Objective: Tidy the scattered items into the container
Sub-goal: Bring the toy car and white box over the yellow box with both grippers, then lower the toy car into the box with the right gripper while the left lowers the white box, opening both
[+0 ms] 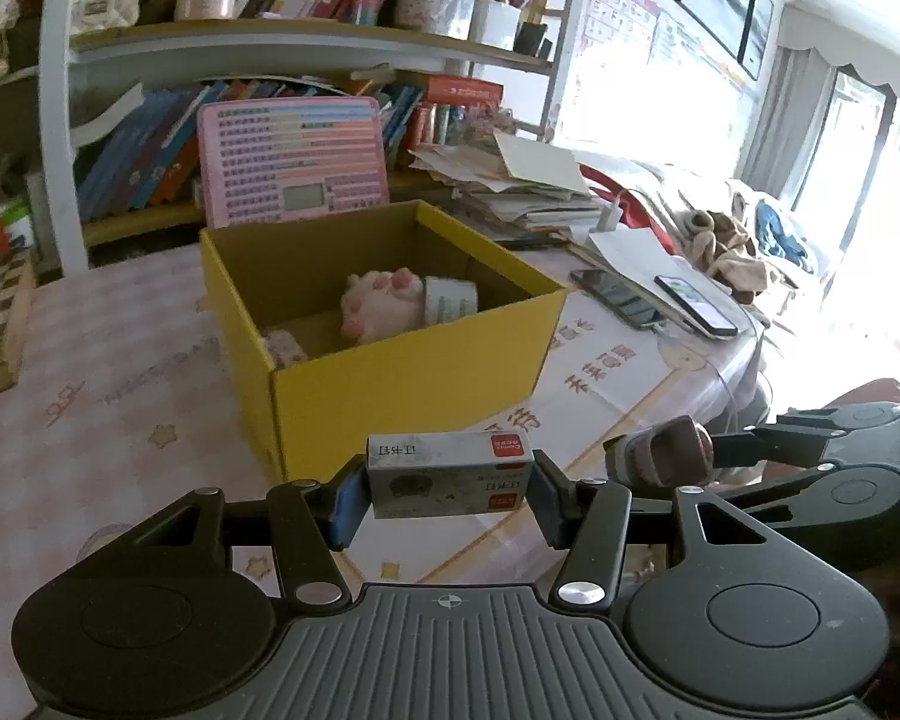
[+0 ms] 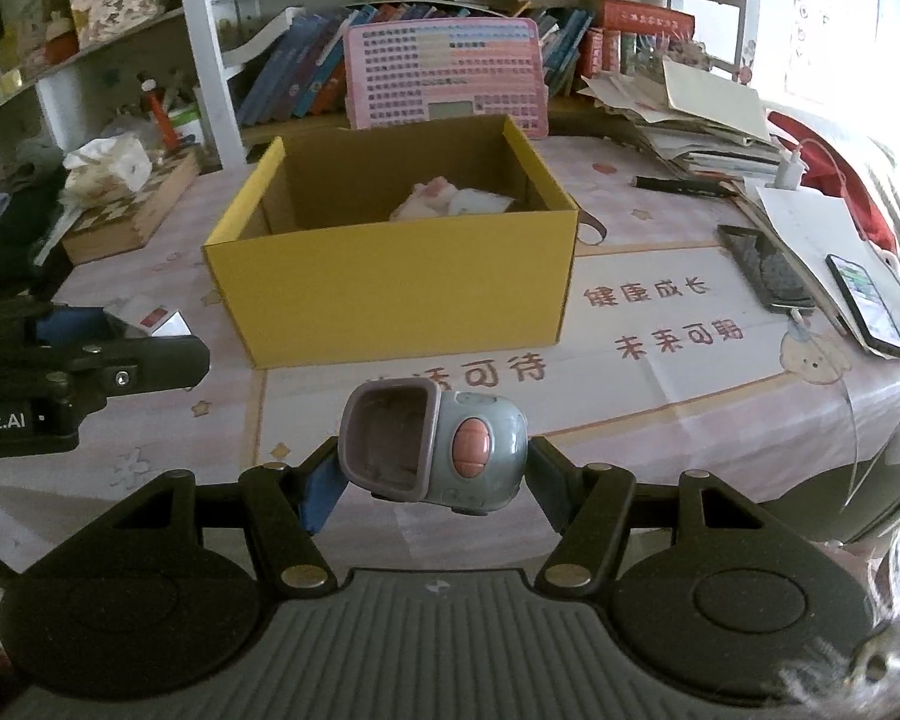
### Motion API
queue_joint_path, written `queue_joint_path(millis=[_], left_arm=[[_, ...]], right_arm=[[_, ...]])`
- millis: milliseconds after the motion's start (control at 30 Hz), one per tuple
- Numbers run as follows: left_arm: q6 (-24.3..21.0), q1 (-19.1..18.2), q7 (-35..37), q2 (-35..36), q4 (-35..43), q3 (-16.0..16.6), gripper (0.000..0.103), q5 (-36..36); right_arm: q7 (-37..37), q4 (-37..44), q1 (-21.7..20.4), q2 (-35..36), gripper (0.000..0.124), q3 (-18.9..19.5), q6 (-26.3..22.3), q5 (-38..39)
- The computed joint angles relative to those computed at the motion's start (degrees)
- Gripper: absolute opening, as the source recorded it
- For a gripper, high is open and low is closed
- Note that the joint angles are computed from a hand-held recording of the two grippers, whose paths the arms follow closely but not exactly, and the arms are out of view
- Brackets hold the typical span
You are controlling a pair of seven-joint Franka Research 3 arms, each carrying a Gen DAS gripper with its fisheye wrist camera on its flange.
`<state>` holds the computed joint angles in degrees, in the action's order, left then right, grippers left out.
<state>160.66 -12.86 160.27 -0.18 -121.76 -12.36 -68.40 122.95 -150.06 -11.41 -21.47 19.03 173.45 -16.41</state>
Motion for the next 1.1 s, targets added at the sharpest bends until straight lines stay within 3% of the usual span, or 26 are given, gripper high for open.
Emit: queue_joint_path(millis=[400,533,633,733,800,867,900,1033,1100], left_arm=[[6.5,0.9,-1.1,7.5,9.4,-3.6,0.054,1.4],[10.1,1.8,-4.4,11.0,13.3,-5.5,0.054,6.1],[12.6,1.4,-10.8,13.7,15.6,-5.5,0.054,12.9],[14.1,-0.3,-18.9,16.3,17.7,-3.7,0.054,20.8],[14.0,-2.6,-25.3,18.2,19.5,-1.0,0.054,27.3],[13.8,-5.2,-31.5,20.1,21.3,2.2,0.054,33.6],[13.5,-6.7,-34.5,21.1,22.4,4.1,0.054,36.7],[10.7,-11.8,-45.2,25.3,27.5,10.9,0.054,46.8],[8.1,-13.2,-49.5,27.3,30.4,13.0,0.054,50.4]], right_arm=[[-9.5,6.6,-0.4,7.9,0.062,-4.5,6.1,1.0],[-15.4,10.5,3.0,12.0,0.062,-8.7,8.0,4.2],[-23.0,13.8,8.4,15.1,0.062,-14.1,9.1,9.6],[-38.6,17.9,17.7,18.4,0.062,-21.8,9.4,23.8],[-56.3,22.7,21.4,21.2,0.062,-23.7,8.6,41.7],[-68.7,28.3,19.2,24.3,0.062,-21.0,6.2,53.1],[-71.9,30.9,17.8,25.8,0.062,-19.8,4.8,55.2],[-80.8,42.0,12.8,32.6,0.062,-15.7,-2.5,61.2],[-81.5,48.7,11.2,36.7,0.062,-15.2,-9.6,61.6]])
